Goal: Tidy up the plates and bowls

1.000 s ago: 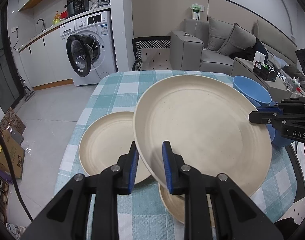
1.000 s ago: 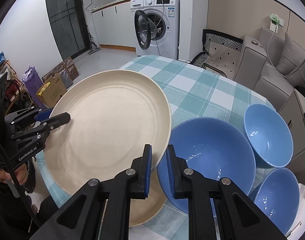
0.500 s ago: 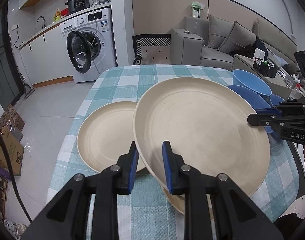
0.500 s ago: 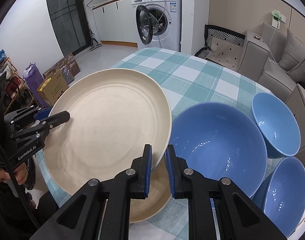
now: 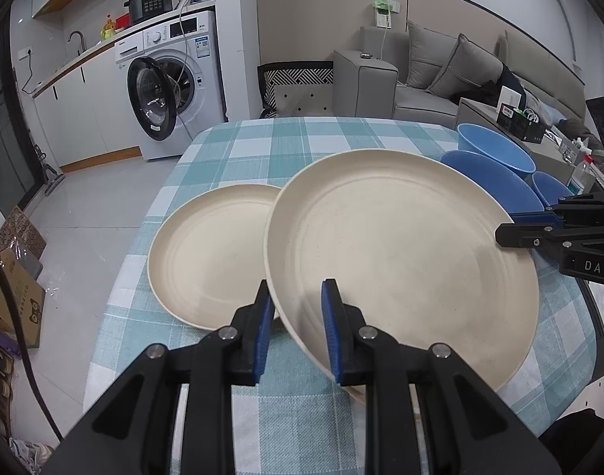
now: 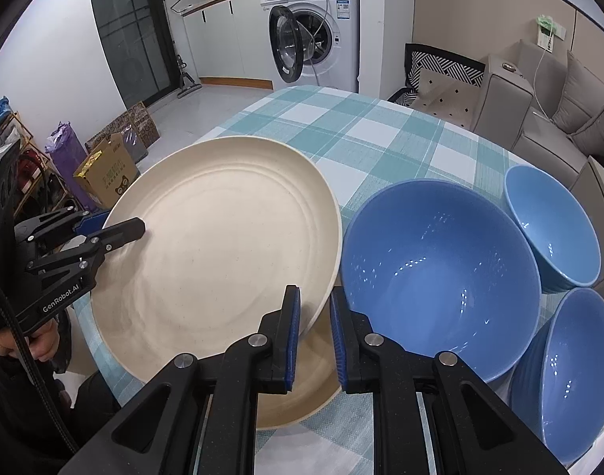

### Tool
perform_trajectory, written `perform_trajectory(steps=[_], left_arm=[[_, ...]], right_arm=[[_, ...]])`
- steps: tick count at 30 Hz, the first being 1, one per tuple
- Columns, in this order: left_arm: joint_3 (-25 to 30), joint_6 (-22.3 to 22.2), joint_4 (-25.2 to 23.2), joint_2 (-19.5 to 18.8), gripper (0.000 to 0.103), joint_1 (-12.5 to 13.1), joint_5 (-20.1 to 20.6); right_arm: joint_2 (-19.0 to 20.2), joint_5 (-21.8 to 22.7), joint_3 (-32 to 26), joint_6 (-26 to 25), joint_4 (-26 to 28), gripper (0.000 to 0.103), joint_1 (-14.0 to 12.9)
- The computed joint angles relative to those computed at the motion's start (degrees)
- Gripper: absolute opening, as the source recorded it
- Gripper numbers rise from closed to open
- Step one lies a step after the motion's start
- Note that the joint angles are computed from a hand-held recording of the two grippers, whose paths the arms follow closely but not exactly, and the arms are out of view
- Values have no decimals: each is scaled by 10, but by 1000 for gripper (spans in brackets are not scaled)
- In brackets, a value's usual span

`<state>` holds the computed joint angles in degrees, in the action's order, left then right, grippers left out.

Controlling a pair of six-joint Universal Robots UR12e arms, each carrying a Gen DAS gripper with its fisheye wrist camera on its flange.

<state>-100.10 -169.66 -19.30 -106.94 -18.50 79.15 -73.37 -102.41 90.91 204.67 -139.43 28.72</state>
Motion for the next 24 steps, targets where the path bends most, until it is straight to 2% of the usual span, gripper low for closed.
perform_trajectory(steps=[24], left_arm=[[4,38,-32,-6,22,-4,4]], right_arm=[[-2,-14,24,23,-4,16,15]])
